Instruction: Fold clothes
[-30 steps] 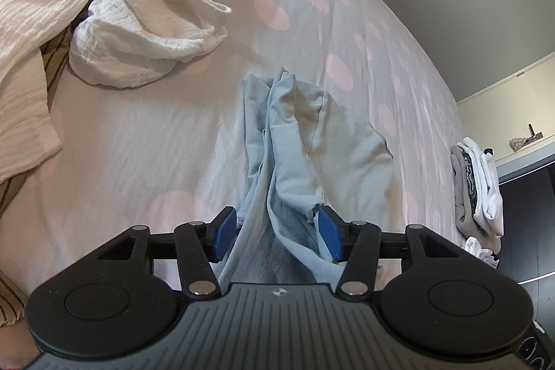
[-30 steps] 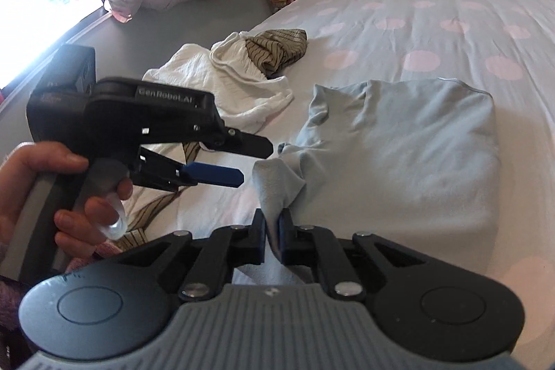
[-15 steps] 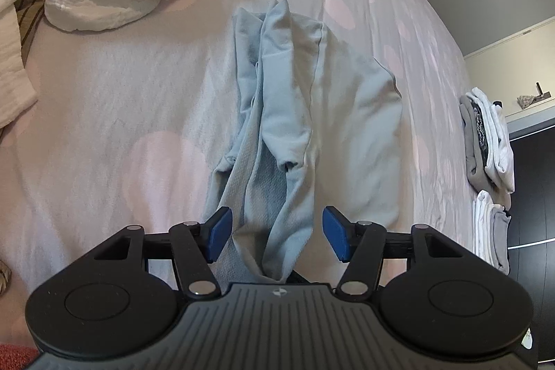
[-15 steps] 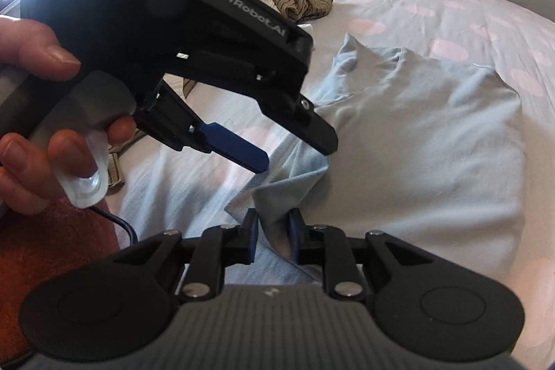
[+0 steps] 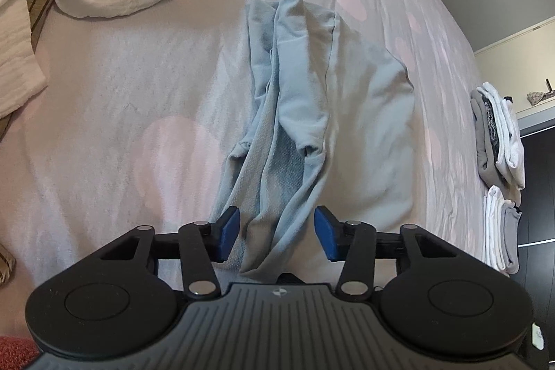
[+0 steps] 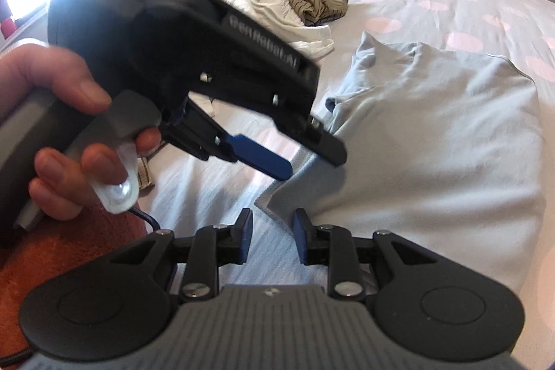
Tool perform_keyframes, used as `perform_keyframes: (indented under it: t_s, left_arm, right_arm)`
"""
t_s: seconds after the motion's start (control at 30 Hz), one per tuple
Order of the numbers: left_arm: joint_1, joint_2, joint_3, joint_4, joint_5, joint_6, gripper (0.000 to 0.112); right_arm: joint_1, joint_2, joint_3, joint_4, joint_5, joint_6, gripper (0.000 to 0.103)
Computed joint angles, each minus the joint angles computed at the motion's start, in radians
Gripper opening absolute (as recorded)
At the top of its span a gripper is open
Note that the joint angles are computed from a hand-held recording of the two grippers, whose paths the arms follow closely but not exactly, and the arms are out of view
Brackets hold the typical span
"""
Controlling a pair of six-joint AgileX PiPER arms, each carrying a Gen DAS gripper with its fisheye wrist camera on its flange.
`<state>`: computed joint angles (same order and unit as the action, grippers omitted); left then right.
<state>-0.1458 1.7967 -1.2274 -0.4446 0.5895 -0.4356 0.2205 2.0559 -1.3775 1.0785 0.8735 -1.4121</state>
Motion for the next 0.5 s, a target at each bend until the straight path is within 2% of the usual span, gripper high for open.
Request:
perform_keyframes:
  t_s: [0.03,0.1,0.2,0.3,0.37,0.4,0.47,0.5]
  left_arm:
    - [-0.006,0.001,-0.004,0.018,0.003,-0.011,0.035]
    - [-0.014,-0.006,-0.002,0.037,-0.003,-0.019,0.034]
    - [-0.020,0.013,-0.030,0.081,0.029,-0.061,0.028]
    - [-0.032,0.033,-0.063,0.127,0.063,-0.090,0.020]
    - [-0.040,0.036,-0.074,0.139,0.071,-0.083,0.009]
    - [-0.040,0.031,-0.067,0.124,0.061,-0.062,0.007]
    - [-0.039,0.022,-0.053,0.091,0.040,-0.018,0.004]
    - [-0.037,0.008,-0.034,0.072,0.018,0.003,0.004]
  right_arm:
    - [-0.013,-0.006,0.007,0.006,0.008,-0.011,0.030]
    - [-0.043,-0.023,0.026,0.015,0.011,-0.033,0.031]
    - [-0.096,-0.055,0.061,0.006,-0.029,-0.043,0.033]
    - [-0.135,-0.093,0.103,-0.034,-0.111,-0.054,0.045]
    - [-0.140,-0.109,0.120,-0.071,-0.157,-0.027,0.050]
    - [-0.139,-0.116,0.125,-0.095,-0.178,-0.004,0.051]
    - [-0.135,-0.128,0.134,-0.147,-0.219,0.049,0.061]
    - [-0.133,-0.134,0.138,-0.176,-0.240,0.077,0.063]
